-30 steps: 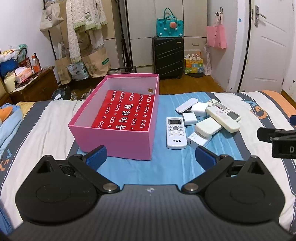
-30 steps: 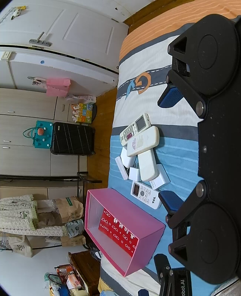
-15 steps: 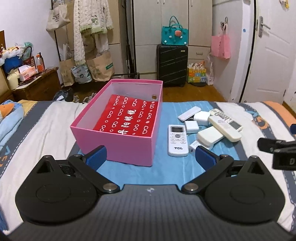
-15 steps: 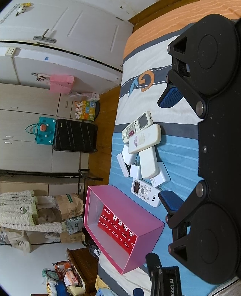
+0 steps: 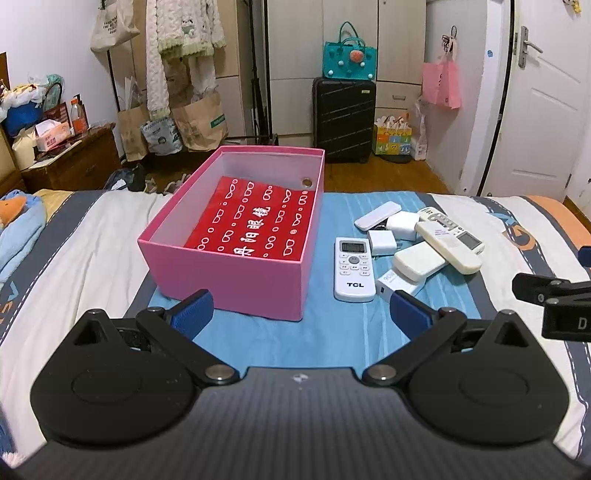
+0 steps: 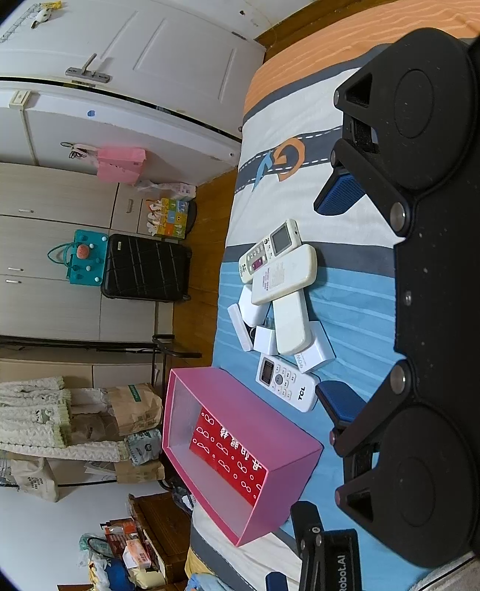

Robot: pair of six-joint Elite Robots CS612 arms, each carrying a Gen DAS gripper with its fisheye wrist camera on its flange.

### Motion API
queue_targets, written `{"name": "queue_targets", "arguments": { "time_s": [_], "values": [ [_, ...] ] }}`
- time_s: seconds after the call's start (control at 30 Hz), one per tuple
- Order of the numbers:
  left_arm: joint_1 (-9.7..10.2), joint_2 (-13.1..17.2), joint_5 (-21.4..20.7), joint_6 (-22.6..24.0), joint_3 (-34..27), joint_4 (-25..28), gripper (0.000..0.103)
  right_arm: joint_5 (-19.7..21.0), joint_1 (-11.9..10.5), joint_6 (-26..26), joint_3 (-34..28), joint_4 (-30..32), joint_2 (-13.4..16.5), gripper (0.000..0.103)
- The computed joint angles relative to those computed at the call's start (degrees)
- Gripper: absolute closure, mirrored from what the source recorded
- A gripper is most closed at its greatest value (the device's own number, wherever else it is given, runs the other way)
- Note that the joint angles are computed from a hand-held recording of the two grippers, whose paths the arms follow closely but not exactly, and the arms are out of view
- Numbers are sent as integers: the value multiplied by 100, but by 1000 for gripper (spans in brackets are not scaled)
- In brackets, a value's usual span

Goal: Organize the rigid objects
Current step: 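Move the left tool to the pink box and grasp its wall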

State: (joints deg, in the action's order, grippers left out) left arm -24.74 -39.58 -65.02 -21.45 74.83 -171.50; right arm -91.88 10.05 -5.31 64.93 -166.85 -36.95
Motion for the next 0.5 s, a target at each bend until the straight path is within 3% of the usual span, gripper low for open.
{"name": "queue_targets", "arguments": {
  "time_s": [0.2,0.37,0.5],
  "values": [
    [8,12,75,-114,-62,301,0,101,-21,-33,0,21,-2,5],
    [27,5,152,47,-292,734,0,579,-92,-112,16,-281,13,5],
    [109,-62,-198,530,-450,825,0,1302,-180,-632,57,-803,47,5]
  ]
}}
